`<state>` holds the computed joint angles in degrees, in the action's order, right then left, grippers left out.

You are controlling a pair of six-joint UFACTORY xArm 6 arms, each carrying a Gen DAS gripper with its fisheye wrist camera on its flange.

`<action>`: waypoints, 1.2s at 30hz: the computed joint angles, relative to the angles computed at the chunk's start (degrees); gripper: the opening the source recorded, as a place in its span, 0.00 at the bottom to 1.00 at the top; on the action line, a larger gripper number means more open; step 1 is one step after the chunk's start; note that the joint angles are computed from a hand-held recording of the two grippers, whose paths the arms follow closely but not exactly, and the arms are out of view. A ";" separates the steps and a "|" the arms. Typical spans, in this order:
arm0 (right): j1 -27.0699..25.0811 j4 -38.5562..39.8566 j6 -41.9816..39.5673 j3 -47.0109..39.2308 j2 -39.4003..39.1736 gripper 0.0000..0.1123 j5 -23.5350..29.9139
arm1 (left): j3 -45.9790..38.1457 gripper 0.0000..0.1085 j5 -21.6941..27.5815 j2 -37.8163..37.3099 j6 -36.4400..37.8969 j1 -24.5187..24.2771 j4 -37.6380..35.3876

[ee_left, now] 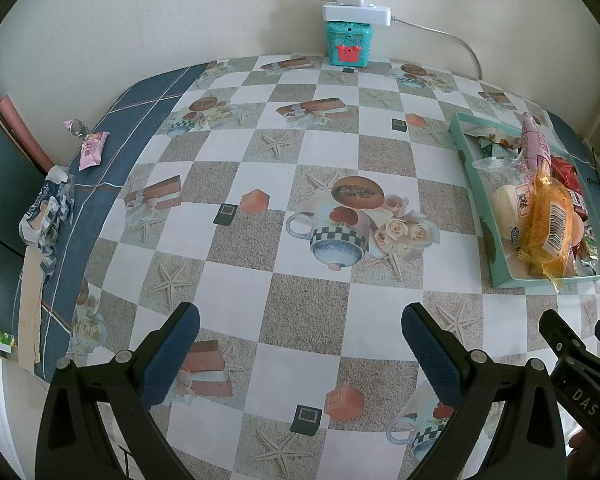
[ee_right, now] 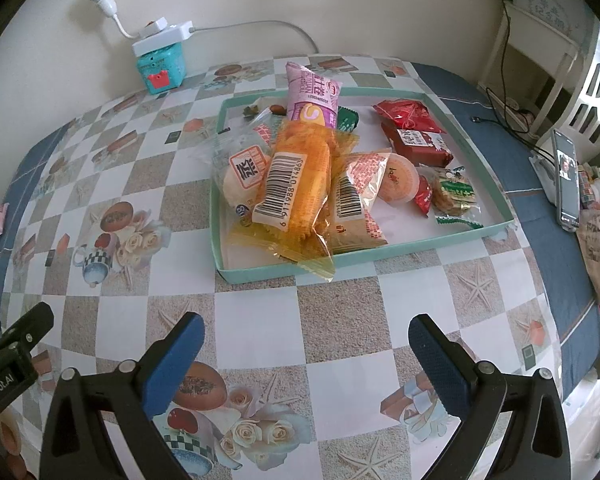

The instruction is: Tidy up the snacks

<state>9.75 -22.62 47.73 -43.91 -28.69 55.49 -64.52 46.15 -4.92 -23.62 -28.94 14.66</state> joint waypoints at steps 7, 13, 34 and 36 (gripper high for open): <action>0.09 -0.01 0.04 -0.03 0.13 0.92 -0.01 | 0.06 0.93 -0.11 -0.02 0.31 0.08 -0.27; 0.08 -0.04 0.04 -0.04 0.14 0.92 -0.01 | 0.00 0.93 -0.09 0.02 0.33 0.12 -0.24; 0.11 -0.10 0.15 -0.01 0.19 0.92 -0.05 | 0.05 0.93 -0.38 -0.03 1.37 0.00 -1.82; 0.10 -0.06 0.13 -0.05 0.19 0.92 0.00 | 0.14 0.93 -0.57 -0.13 1.59 -0.12 -2.02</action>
<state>9.85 -22.68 47.86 -43.96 -28.50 55.48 -64.38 45.58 -5.05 -22.02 -29.06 12.64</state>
